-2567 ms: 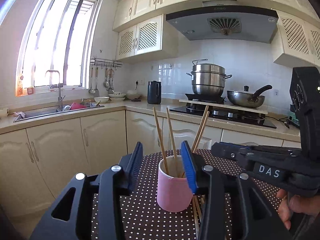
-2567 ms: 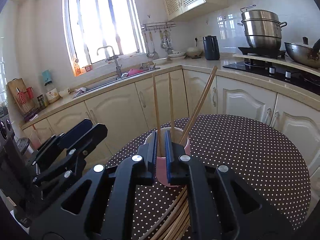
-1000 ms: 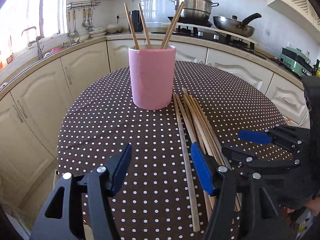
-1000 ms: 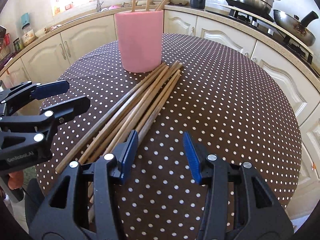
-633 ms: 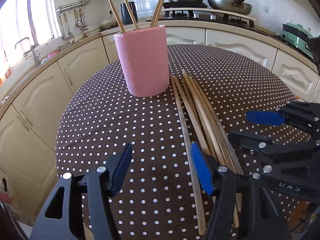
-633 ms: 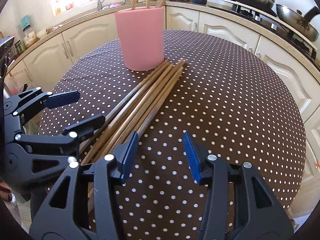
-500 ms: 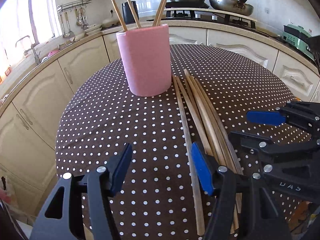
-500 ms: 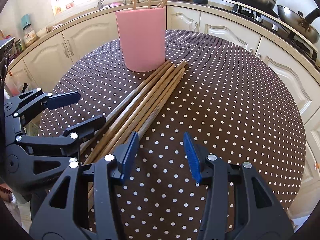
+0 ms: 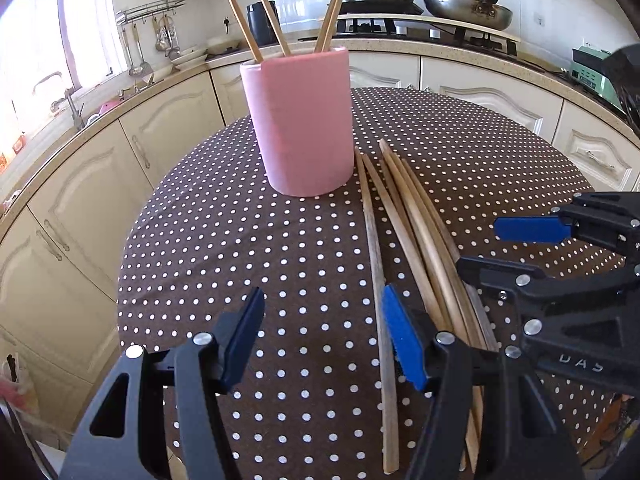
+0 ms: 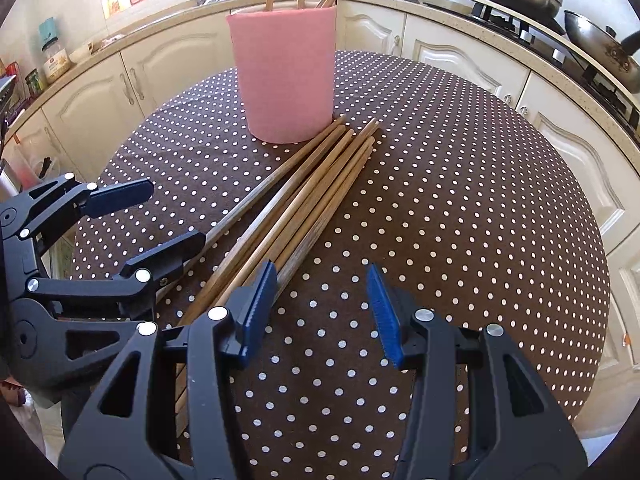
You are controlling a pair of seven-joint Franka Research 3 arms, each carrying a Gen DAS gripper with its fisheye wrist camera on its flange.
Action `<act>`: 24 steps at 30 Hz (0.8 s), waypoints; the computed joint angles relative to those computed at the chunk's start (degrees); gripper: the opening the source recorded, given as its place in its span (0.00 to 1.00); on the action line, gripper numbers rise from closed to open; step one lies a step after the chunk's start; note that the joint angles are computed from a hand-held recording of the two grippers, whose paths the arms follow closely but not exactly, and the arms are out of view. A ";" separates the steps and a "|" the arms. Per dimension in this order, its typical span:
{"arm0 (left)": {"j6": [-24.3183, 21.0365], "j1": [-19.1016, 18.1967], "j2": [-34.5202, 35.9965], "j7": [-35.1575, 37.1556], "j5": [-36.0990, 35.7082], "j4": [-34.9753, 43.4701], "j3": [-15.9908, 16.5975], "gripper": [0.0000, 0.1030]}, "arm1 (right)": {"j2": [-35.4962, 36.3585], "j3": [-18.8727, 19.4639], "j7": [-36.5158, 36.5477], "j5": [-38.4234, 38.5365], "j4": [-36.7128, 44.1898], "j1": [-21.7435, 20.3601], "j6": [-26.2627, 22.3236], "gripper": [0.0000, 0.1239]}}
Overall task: Organize utensils
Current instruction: 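Withdraw both open tools from the cup back toward the chopstick pile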
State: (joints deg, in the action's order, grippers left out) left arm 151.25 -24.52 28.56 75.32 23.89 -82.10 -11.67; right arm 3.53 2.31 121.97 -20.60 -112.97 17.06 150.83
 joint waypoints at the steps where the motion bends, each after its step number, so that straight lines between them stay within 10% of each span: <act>1: -0.49 0.10 0.30 0.26 -0.37 0.56 -0.20 0.59 | 0.35 0.11 -1.33 0.99 0.86 -0.07 -1.17 0.38; 24: -1.25 0.99 0.46 3.96 -2.30 0.16 -1.21 0.59 | 1.26 -0.20 -8.97 6.10 3.30 0.47 -5.55 0.38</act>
State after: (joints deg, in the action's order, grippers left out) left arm 150.00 -23.54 29.02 79.28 21.60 -81.94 -12.88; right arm 4.79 2.11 113.01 -14.50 -109.68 17.53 145.28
